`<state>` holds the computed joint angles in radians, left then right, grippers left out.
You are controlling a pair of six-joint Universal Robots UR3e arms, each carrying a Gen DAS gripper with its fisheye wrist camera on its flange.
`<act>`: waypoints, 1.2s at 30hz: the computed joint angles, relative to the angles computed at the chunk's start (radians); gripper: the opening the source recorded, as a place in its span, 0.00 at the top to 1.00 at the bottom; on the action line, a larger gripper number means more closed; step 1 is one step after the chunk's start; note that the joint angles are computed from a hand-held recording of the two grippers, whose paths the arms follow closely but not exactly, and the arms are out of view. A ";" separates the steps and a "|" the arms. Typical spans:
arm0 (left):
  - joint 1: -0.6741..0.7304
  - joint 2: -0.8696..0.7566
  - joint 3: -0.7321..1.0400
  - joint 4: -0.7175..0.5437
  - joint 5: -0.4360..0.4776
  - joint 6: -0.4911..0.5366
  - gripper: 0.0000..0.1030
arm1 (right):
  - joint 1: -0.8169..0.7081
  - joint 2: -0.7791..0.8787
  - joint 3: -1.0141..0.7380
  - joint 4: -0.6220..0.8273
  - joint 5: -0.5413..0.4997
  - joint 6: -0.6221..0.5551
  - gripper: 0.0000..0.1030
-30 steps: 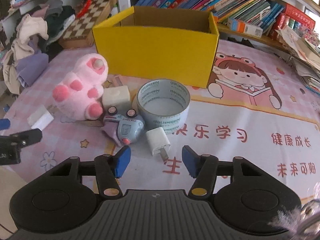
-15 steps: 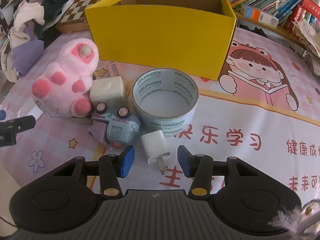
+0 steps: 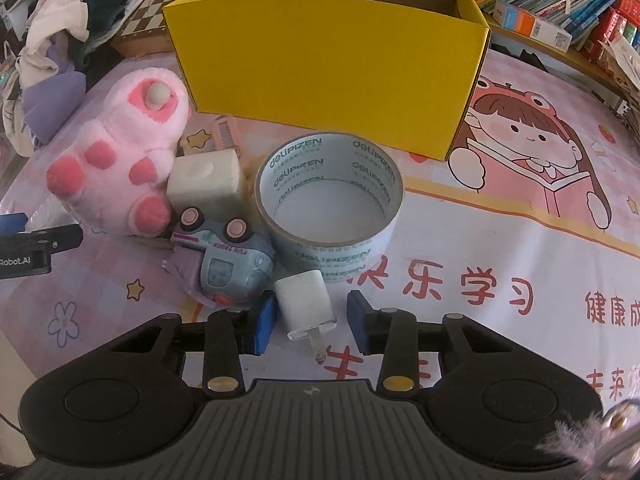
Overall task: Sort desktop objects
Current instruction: 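Move the left tool to the white adapter brick while the right tool approaches the small white plug, then close the left tool on the adapter brick while the right tool grips the small plug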
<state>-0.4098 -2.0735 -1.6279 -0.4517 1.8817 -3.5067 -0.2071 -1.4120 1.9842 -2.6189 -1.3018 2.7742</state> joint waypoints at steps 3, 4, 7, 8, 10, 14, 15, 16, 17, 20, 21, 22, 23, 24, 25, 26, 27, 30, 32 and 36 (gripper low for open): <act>0.005 -0.008 0.005 -0.001 -0.005 0.000 0.13 | 0.002 0.003 0.000 -0.006 -0.003 -0.004 0.68; 0.006 -0.010 0.006 -0.002 -0.006 -0.001 0.13 | 0.003 0.003 0.000 -0.006 -0.004 -0.005 0.68; 0.011 -0.011 0.001 0.001 -0.014 -0.003 0.14 | 0.000 0.000 0.001 -0.004 -0.003 -0.003 0.71; 0.012 -0.010 -0.001 0.004 -0.016 -0.003 0.14 | -0.001 -0.001 0.001 -0.004 -0.002 -0.003 0.71; 0.016 -0.010 -0.006 0.012 -0.021 -0.002 0.14 | -0.004 -0.002 0.004 -0.004 0.000 -0.002 0.72; 0.026 -0.004 -0.025 0.032 -0.036 -0.001 0.14 | -0.010 -0.005 0.010 -0.008 0.005 -0.001 0.72; 0.028 -0.002 -0.030 0.038 -0.040 -0.001 0.14 | -0.012 -0.006 0.012 -0.009 0.008 0.000 0.72; 0.029 0.000 -0.034 0.042 -0.044 -0.002 0.14 | -0.014 -0.007 0.014 -0.010 0.011 0.000 0.72; 0.030 0.000 -0.037 0.045 -0.045 -0.001 0.14 | -0.016 -0.007 0.015 -0.011 0.012 0.000 0.72; 0.029 0.002 -0.040 0.053 -0.048 0.005 0.17 | -0.019 -0.009 0.021 -0.017 0.016 -0.003 0.73; 0.028 0.002 -0.041 0.055 -0.049 0.007 0.19 | -0.021 -0.010 0.023 -0.019 0.017 -0.004 0.74; 0.027 0.002 -0.043 0.060 -0.050 0.010 0.20 | -0.023 -0.011 0.024 -0.019 0.019 -0.003 0.76; 0.027 0.003 -0.047 0.066 -0.051 0.014 0.20 | -0.026 -0.013 0.026 -0.018 0.022 -0.003 0.76; 0.027 0.003 -0.050 0.072 -0.052 0.018 0.20 | -0.030 -0.015 0.027 -0.016 0.027 -0.003 0.76; 0.027 0.003 -0.053 0.078 -0.053 0.022 0.21 | -0.031 -0.017 0.029 -0.014 0.029 -0.004 0.76; 0.028 0.003 -0.056 0.084 -0.057 0.027 0.22 | -0.032 -0.018 0.029 -0.013 0.030 -0.004 0.76; 0.028 0.004 -0.057 0.089 -0.058 0.031 0.26 | -0.033 -0.020 0.029 -0.010 0.031 -0.006 0.77; 0.025 0.005 -0.060 0.103 -0.057 0.039 0.44 | -0.045 -0.024 0.024 0.010 0.042 -0.006 0.77; 0.023 0.007 -0.064 0.110 -0.052 0.034 0.46 | -0.052 -0.030 0.022 0.024 0.045 -0.003 0.77; 0.024 0.020 -0.073 0.106 -0.063 0.033 0.55 | -0.073 -0.062 0.042 0.031 0.069 -0.010 0.77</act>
<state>-0.3854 -2.0535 -1.7005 -0.3456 1.8191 -3.4732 -0.2798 -1.4740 2.0266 -2.5880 -1.2332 2.7644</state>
